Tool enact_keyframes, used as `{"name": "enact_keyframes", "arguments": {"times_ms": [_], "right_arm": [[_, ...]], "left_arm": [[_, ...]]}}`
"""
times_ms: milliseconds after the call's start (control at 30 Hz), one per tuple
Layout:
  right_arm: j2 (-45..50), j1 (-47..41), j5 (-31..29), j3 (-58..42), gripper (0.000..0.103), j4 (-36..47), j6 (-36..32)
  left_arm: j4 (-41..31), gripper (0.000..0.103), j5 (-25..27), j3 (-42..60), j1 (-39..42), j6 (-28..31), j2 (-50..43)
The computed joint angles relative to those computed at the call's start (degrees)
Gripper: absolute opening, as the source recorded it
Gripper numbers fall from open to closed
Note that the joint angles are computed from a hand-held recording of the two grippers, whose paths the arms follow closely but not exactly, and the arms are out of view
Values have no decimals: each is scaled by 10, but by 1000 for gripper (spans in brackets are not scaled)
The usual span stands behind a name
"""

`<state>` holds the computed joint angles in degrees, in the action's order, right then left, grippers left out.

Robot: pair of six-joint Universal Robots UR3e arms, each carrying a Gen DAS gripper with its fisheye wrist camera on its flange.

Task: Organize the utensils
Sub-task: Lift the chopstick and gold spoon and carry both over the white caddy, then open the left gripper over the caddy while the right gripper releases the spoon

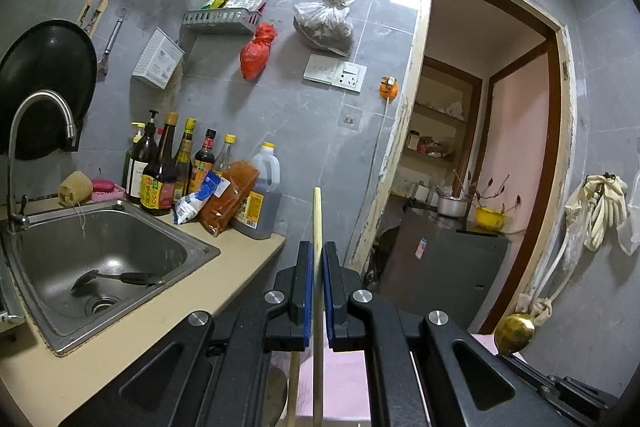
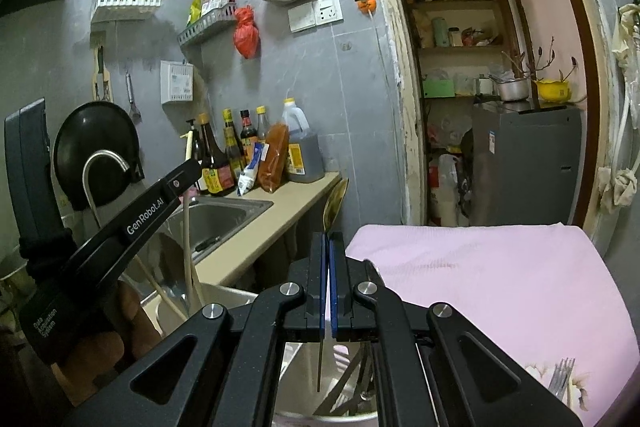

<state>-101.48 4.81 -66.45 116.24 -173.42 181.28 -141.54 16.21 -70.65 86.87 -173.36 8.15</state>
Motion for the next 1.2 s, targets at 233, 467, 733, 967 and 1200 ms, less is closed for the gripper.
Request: {"name": "enact_keyframes", "arguments": {"times_ms": [233, 467, 733, 967, 1200], "right_arm": [[-30, -6, 3, 12, 2, 44, -17], [-59, -13, 7, 11, 5, 91, -31], [-94, -30, 17, 18, 6, 125, -29], [-159, -75, 44, 26, 23, 177, -32], [-275, -183, 107, 33, 44, 277, -59]], "left_arm": [[33, 5, 2, -38, -25, 13, 17], [-24, 5, 7, -28, -46, 87, -10], [-151, 6, 40, 32, -70, 232, -71], [-184, 42, 64, 65, -96, 260, -111], [-184, 64, 68, 122, -117, 246, -148]]}}
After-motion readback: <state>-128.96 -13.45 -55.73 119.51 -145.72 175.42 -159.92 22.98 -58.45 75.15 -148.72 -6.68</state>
